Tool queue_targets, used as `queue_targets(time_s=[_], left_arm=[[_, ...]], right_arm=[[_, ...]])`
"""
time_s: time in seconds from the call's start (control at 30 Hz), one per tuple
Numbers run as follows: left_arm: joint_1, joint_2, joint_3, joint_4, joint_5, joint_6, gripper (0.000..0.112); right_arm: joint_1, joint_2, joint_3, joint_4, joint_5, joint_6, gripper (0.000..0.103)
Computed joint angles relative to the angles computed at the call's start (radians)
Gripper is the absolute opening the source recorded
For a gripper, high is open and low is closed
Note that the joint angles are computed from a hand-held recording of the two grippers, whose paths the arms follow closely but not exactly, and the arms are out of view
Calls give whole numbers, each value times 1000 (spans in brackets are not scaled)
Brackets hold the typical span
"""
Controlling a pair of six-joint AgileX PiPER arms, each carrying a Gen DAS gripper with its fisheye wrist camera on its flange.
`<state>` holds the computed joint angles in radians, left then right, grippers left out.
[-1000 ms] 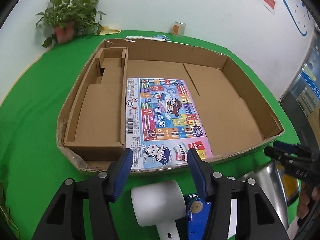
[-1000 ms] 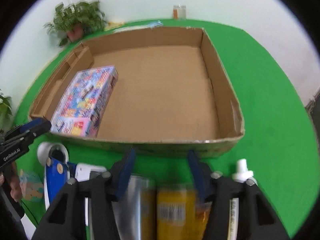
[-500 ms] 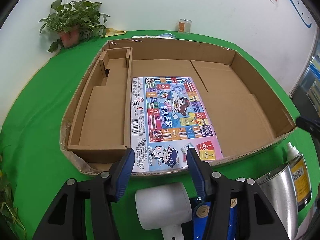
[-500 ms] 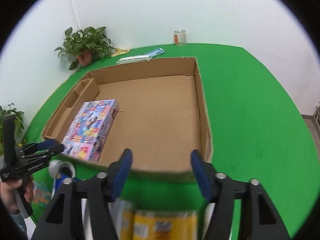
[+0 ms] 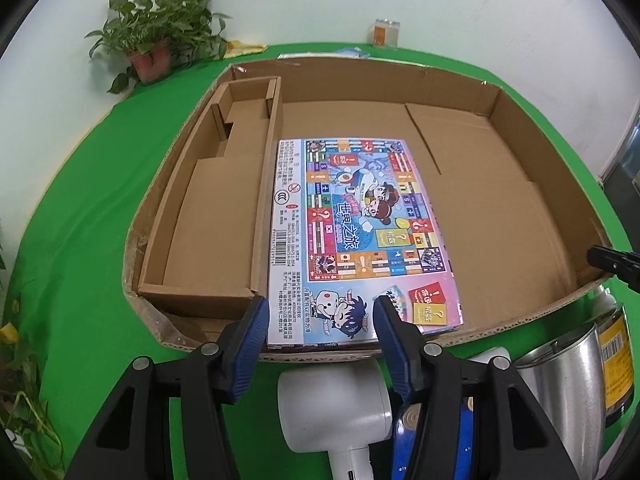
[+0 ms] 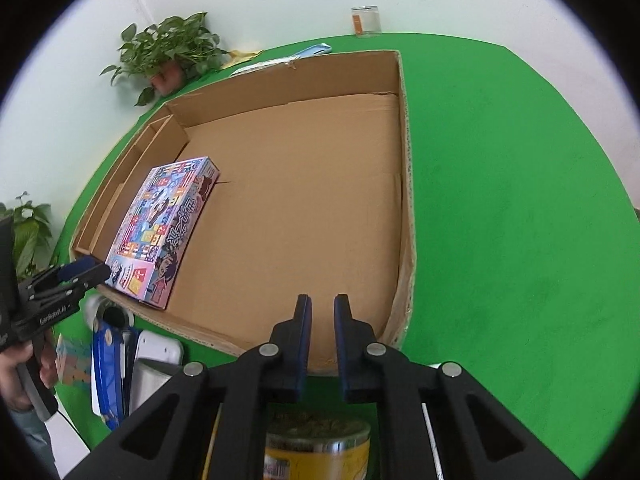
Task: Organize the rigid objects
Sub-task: 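Move both grippers toward the silver metal cylinder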
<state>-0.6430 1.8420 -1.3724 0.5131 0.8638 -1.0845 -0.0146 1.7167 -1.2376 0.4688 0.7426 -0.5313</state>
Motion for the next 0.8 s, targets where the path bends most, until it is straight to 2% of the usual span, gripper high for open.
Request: queue_targets(time_s=[0.1,0.2,0.23,0.27,0.3,0.33,0.37,0.4,0.43,0.47,0.53,0.6,0.63,0.7,0.73,0.8], left_arm=[[5,6,-16,-20,13,17,53],[17,-27,30,-3,-54,0,53],[11,-42,47,21,-68,-21,54],[-3,-60,62,54,-75,-44,54],[-36,-75,72,121,-63,-94,59],[-83,-93,85,219,-31,-164,73],[-132,-103,92,300,13,-226,84],[-190,-124,112,394,66,-299,103],[-247,-151,142,476,107,-376,103],[-281,-172,169,518,117,-420,103],[-331,-230,224,536,92,-468,103],[-373,-276,279,547,87,-544,103],[-394,-300,309,555,83,-577,103],[-441,-337,363,585,95,-659,103],[-457,-352,386,591,104,-700,103],[-491,-385,435,586,92,-765,103]], right_arm=[[-8,28,-40,2,28,10,11],[-19,17,-51,1,20,-14,17],[-26,-10,-36,14,7,-35,34],[-29,-60,7,38,-27,-57,63],[-36,-135,77,97,-76,-110,80],[-41,-200,138,145,-115,-147,96],[-45,-262,191,178,-147,-167,100],[-51,-335,258,222,-176,-195,102],[-55,-386,308,258,-187,-216,103],[-56,-432,354,289,-195,-231,103],[-53,-542,475,371,-205,-279,103],[-23,-625,562,381,-221,-255,103],[-4,-673,605,381,-211,-229,103],[1,-721,648,414,-138,-227,103],[14,-745,667,396,-116,-193,103],[97,-762,679,264,-152,-40,103]])
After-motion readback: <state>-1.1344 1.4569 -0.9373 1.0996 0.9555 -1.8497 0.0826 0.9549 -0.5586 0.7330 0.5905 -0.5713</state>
